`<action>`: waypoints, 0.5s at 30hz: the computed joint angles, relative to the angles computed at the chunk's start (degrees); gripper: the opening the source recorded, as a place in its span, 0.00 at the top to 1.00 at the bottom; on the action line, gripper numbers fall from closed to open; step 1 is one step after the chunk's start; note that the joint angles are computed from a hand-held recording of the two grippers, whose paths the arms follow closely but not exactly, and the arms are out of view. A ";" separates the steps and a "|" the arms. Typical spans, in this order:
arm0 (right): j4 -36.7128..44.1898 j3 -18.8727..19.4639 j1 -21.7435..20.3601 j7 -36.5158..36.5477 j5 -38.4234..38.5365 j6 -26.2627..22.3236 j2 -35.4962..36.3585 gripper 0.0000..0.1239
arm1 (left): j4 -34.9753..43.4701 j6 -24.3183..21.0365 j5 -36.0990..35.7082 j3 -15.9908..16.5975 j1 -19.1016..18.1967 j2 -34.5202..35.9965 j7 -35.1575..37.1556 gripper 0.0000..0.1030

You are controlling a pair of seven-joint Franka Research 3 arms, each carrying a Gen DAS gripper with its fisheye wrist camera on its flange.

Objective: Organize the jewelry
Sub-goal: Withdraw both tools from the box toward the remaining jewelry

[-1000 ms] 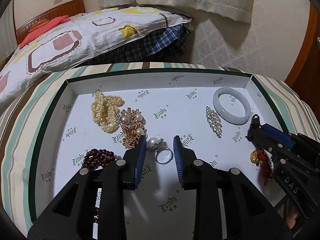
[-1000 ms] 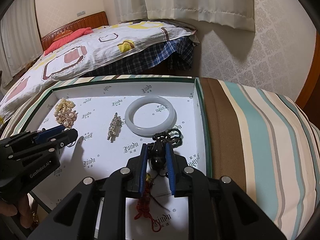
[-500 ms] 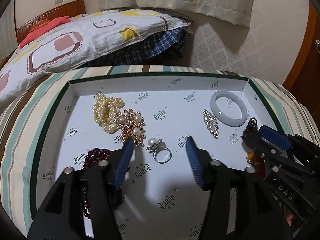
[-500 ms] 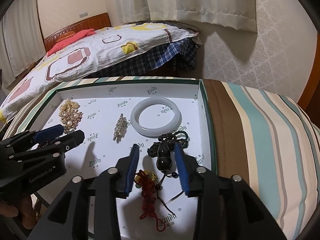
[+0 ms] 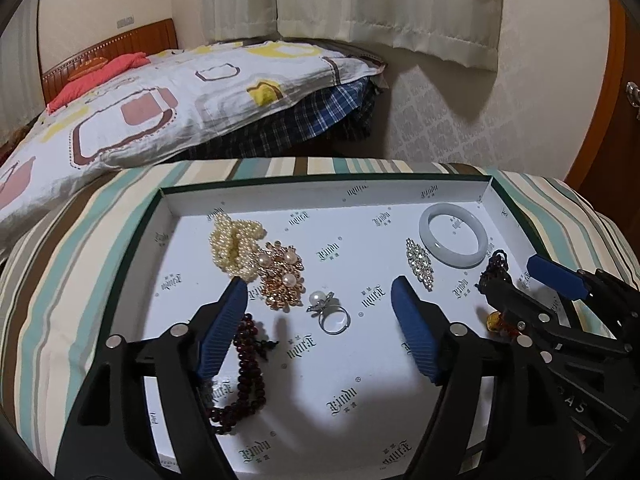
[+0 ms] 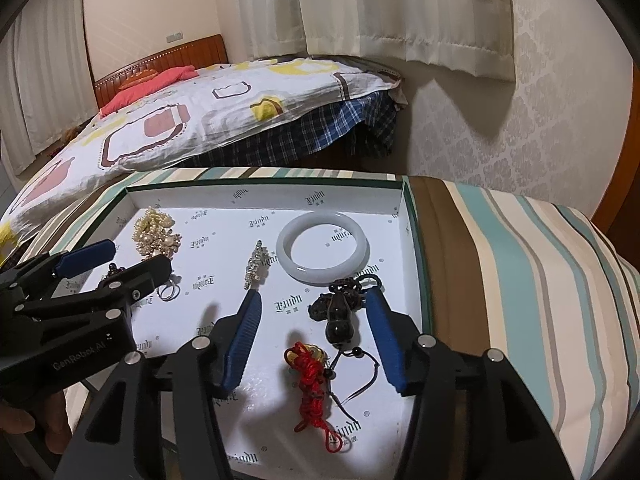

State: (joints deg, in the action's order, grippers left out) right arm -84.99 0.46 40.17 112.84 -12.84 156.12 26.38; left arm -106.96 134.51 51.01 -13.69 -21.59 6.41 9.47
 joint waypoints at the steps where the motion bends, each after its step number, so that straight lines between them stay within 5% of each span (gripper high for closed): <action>1: -0.23 -0.15 0.15 0.22 -0.18 0.16 -0.21 0.56 | -0.16 -0.28 0.53 0.01 -0.11 -0.27 -0.29 0.27; 15: -5.95 -1.65 2.11 7.65 -7.87 2.61 -6.56 0.52 | -5.97 -2.30 4.56 -2.10 1.10 -8.69 -5.03 0.22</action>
State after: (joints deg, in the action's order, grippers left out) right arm -90.94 -1.19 42.28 120.49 -20.71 158.73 19.82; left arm -112.93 132.22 55.57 -15.79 -20.49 -2.28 4.44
